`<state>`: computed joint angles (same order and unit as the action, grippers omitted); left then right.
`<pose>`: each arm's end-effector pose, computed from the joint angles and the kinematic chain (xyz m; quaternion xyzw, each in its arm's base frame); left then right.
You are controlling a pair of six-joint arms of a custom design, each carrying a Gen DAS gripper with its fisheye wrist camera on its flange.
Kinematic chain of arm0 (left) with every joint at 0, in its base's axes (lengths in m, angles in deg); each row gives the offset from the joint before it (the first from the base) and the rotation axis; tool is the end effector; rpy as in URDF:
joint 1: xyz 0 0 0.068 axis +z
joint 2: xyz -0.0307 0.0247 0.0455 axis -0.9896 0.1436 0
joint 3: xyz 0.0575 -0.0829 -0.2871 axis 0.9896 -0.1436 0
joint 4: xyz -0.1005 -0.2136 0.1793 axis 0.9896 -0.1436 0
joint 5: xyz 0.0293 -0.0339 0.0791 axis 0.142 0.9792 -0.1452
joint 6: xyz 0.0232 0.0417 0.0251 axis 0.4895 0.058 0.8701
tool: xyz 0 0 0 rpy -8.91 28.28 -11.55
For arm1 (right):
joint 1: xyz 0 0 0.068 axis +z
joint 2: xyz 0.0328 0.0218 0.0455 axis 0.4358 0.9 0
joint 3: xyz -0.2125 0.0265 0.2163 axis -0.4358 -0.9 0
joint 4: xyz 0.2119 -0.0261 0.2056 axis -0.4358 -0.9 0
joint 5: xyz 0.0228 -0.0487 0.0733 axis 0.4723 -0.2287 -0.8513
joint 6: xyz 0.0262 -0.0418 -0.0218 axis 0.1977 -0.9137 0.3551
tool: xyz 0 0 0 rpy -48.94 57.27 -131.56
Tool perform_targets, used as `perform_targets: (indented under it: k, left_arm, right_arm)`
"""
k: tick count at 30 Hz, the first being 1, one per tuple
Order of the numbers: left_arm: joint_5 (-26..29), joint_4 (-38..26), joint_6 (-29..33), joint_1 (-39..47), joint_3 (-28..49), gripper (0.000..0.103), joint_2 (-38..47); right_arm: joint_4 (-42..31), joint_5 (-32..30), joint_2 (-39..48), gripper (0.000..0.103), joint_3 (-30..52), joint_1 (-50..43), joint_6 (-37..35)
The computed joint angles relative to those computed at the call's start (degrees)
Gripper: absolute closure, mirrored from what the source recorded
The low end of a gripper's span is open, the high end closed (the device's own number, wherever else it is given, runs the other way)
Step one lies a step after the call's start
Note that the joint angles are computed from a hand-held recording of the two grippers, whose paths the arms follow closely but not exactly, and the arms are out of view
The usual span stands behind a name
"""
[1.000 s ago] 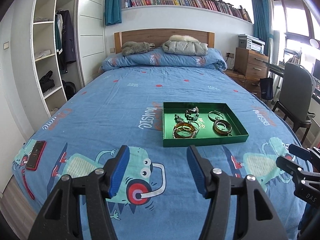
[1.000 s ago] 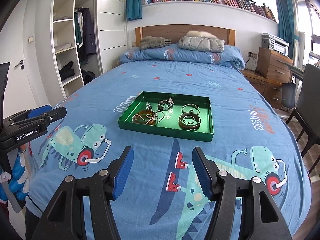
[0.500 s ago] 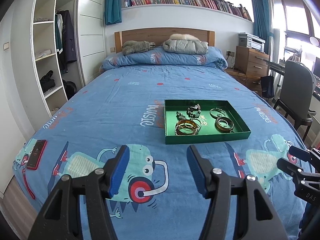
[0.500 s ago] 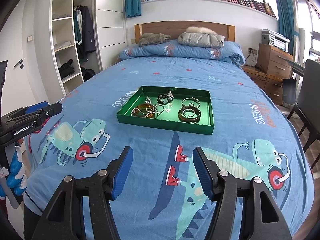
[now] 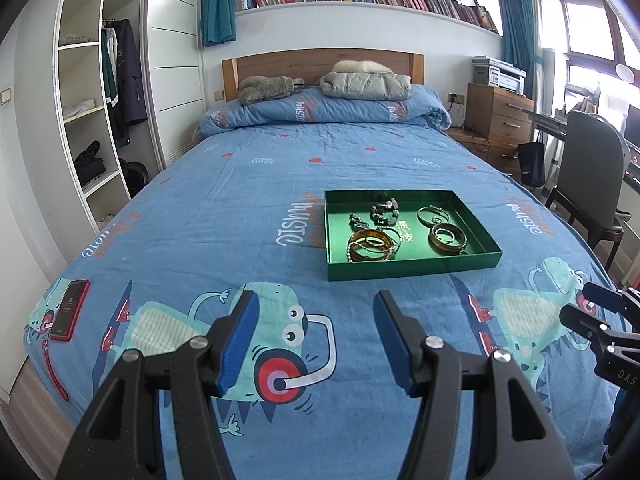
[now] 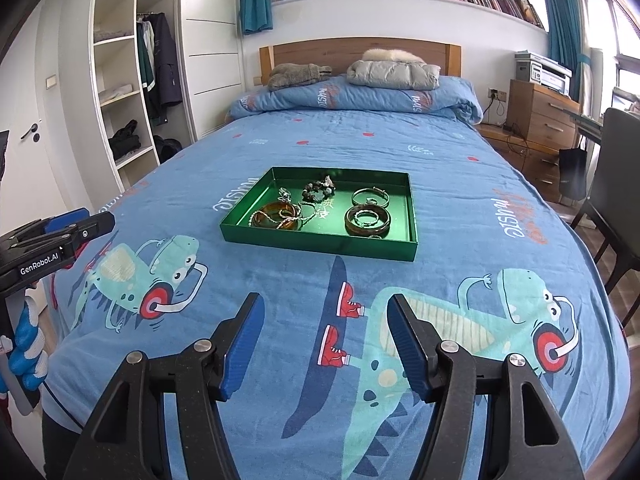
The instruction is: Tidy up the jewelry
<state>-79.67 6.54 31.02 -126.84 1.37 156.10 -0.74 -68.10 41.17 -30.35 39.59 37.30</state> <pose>0.2246 -0.1860 0.2518 -0.1859 0.8675 0.1200 0.4454 0.3372 0.0957 0.2135 -0.2795 0.8523 0.1660 0.4099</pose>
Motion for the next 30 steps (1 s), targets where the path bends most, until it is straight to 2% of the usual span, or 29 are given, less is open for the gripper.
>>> perform_targets:
  k: [14, 30]
  left_arm:
    - [0.78, 1.92, 1.47, 0.48, -0.51, 0.045, 0.55]
    - [1.48, 3.94, 2.51, 0.38, -1.17, 0.045, 0.96]
  right_arm:
    - [2.43, 0.17, 1.19, 0.023, -0.11, -1.61, 0.95]
    - [3.99, 1.12, 1.24, 0.016, -0.55, -2.56, 1.83]
